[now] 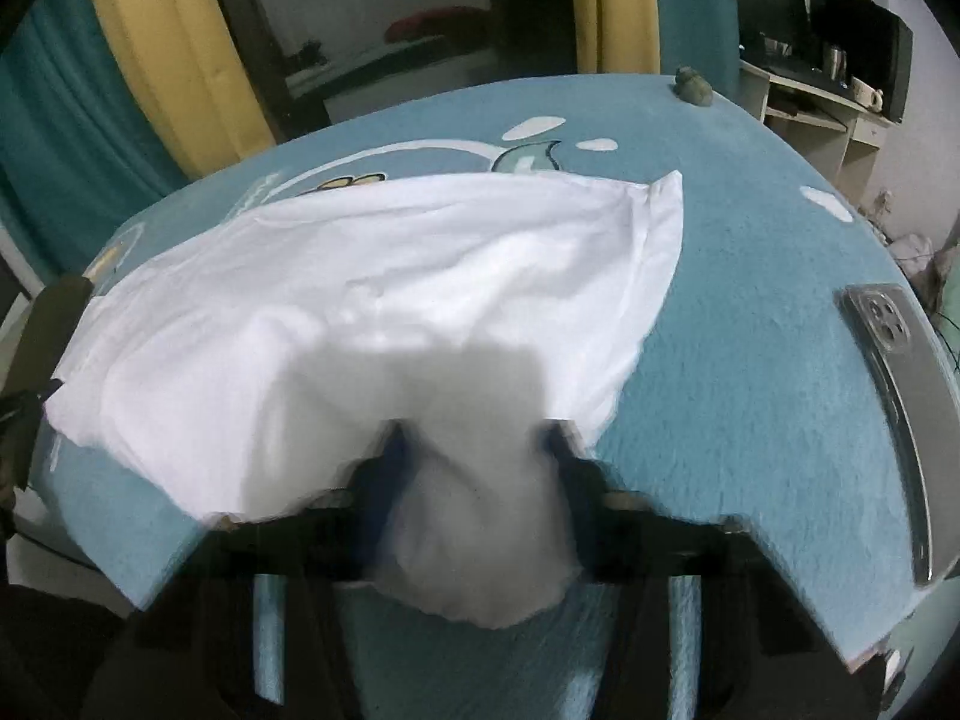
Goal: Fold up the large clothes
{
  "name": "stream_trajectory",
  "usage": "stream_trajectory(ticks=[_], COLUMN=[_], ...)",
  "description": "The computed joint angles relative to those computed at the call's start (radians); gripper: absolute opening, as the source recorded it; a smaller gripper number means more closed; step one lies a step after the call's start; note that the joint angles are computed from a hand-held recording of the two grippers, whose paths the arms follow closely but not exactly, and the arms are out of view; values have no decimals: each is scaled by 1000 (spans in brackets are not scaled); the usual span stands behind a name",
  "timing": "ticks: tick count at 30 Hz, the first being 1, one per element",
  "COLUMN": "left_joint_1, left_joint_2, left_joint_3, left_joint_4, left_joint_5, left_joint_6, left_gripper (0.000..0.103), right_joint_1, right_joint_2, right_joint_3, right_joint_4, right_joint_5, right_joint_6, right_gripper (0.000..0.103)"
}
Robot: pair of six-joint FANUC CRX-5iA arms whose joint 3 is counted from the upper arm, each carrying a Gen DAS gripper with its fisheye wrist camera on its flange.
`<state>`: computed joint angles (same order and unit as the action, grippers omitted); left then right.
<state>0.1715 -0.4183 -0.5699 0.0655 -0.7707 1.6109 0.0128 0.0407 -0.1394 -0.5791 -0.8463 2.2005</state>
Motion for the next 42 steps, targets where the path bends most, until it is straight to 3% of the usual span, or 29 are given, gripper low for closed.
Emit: stream_trajectory(ticks=[7, 14, 21, 24, 26, 31, 37, 42], left_joint_1=[21, 56, 77, 76, 80, 102, 24, 1], left_joint_2=[-79, -143, -135, -137, -161, -178, 8, 196], left_joint_3=[-35, -94, -118, -102, -93, -61, 69, 152], left_joint_4=[21, 80, 108, 89, 73, 103, 30, 106], left_joint_5=[-18, -78, -128, -143, -147, -87, 38, 105], left_joint_6=[-2, -74, -103, -88, -76, -131, -85, -186], left_gripper=[3, 3, 4, 17, 40, 42, 42, 42], right_joint_1=[-50, -56, -75, -64, -59, -53, 17, 59], right_joint_2=[-51, -75, -81, -83, -83, -92, -21, 84], right_joint_3=[-19, -54, -68, -60, -45, -2, 89, 193], right_joint_4=[-54, -11, 13, 48, 71, 63, 90, 95], right_joint_5=[-12, -34, -71, -90, -99, -58, 46, 59], right_joint_6=[91, 108, 118, 107, 97, 129, 115, 107], right_gripper=[4, 4, 4, 5, 7, 38, 42, 42])
